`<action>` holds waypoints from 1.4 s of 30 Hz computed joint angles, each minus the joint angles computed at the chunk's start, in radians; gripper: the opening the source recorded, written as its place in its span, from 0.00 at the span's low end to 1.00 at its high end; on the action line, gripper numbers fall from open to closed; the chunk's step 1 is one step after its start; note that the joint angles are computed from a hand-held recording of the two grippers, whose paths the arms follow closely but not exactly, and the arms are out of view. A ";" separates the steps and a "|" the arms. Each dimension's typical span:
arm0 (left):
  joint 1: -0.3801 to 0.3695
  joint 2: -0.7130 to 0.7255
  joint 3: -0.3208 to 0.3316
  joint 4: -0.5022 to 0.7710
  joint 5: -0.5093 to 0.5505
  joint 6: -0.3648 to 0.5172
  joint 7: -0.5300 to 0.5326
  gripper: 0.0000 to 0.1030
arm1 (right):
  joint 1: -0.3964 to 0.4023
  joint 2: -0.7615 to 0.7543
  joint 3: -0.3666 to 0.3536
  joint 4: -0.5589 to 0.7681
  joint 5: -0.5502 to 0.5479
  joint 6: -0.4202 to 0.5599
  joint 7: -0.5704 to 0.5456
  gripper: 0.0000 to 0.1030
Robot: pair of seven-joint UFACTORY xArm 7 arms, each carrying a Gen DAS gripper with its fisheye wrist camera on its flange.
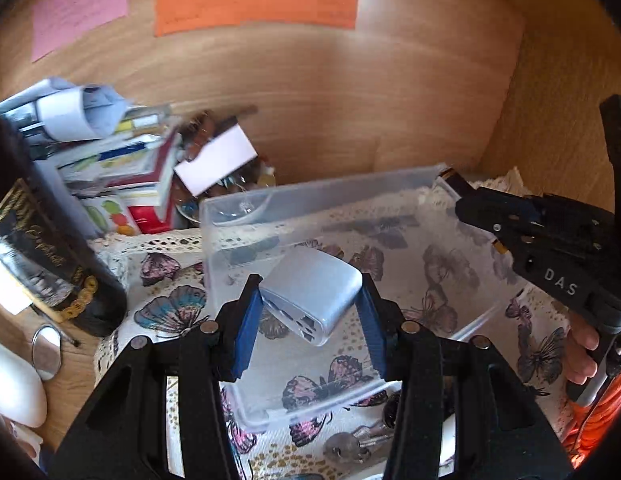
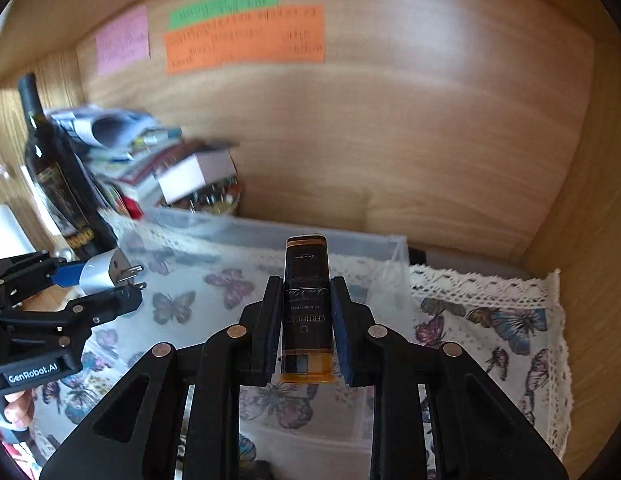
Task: Organize rigid objects
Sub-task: 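Lower both held items into the clear box and open both grippers, then grasp the white handheld massager with the left gripper while the right grasps the silver tube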
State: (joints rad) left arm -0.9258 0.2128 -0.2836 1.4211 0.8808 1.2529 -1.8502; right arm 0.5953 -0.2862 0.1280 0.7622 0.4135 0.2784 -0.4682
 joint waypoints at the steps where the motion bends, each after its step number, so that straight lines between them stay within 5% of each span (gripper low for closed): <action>1: 0.003 0.011 0.001 0.009 -0.004 -0.002 0.015 0.45 | -0.005 0.013 0.002 0.006 -0.009 0.008 0.003 0.21; 10: 0.031 0.037 0.028 0.006 -0.047 -0.098 0.068 0.45 | -0.064 0.093 0.042 0.054 -0.084 0.067 0.047 0.21; 16: 0.011 0.040 0.034 0.021 -0.031 -0.059 0.059 0.51 | -0.079 0.085 0.064 0.042 -0.126 0.061 0.077 0.21; 28: -0.095 0.018 -0.010 0.084 0.084 0.180 -0.008 0.92 | -0.021 -0.150 0.016 -0.093 -0.110 -0.006 0.099 0.59; 35: -0.158 0.037 -0.035 0.118 0.102 0.270 -0.010 0.96 | 0.009 -0.330 -0.027 -0.218 -0.158 -0.039 0.137 0.74; 42: -0.196 0.075 -0.036 0.119 0.066 0.246 -0.019 0.97 | -0.023 -0.474 -0.021 -0.349 -0.239 -0.035 0.185 0.78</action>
